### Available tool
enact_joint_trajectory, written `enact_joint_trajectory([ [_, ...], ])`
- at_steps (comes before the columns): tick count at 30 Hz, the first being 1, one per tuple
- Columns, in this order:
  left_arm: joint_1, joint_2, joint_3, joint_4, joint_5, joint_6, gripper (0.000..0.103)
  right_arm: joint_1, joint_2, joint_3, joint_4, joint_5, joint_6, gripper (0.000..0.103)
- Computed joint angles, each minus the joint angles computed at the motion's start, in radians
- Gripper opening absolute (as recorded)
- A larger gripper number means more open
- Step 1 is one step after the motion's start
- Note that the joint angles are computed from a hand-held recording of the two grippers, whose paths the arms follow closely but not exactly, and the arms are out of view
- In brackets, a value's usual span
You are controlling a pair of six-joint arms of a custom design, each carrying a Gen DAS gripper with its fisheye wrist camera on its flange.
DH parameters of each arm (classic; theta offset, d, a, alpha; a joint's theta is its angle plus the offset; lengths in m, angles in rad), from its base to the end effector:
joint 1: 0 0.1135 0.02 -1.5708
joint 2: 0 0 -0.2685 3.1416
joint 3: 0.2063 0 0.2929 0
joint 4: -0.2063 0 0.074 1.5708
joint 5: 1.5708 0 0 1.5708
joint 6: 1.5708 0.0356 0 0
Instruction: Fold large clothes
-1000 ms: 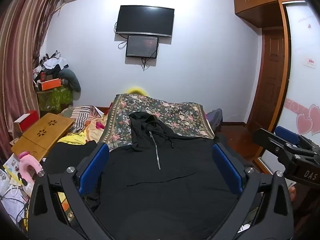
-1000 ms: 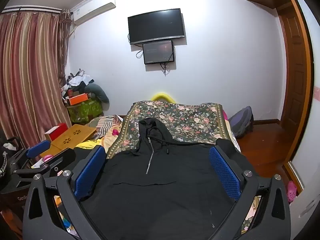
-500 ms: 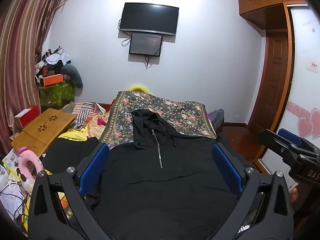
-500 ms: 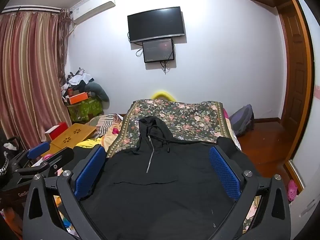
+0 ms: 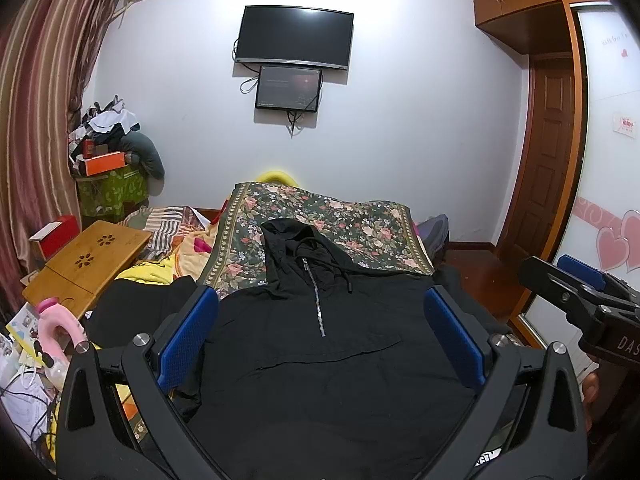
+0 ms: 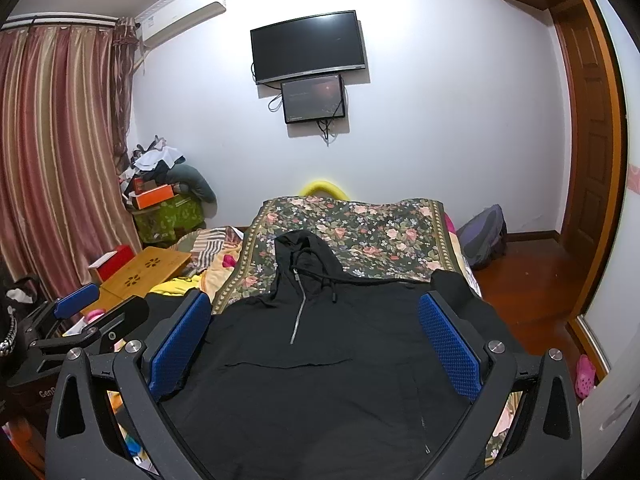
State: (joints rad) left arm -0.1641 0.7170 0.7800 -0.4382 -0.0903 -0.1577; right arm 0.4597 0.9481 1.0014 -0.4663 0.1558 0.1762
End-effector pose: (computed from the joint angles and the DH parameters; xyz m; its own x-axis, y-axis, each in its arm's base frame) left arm 0.1996 -0.0298 0.3278 -0.3696 -0.0973 -0.9241 0.0222 0.9933 -0.1135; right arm 0.2233 0.1044 0.3630 -0.4086 -0.0091 -0.9127 -0.2431 0.9649 0.0992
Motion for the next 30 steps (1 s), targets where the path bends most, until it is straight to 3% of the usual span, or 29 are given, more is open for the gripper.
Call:
enact_joint_trajectory([
  [30, 0.005, 0.018, 0.007, 0.005, 0.011, 0.002, 0.103, -0.021, 0.002, 0.009, -0.015, -0.02, 0.002, 0.103],
])
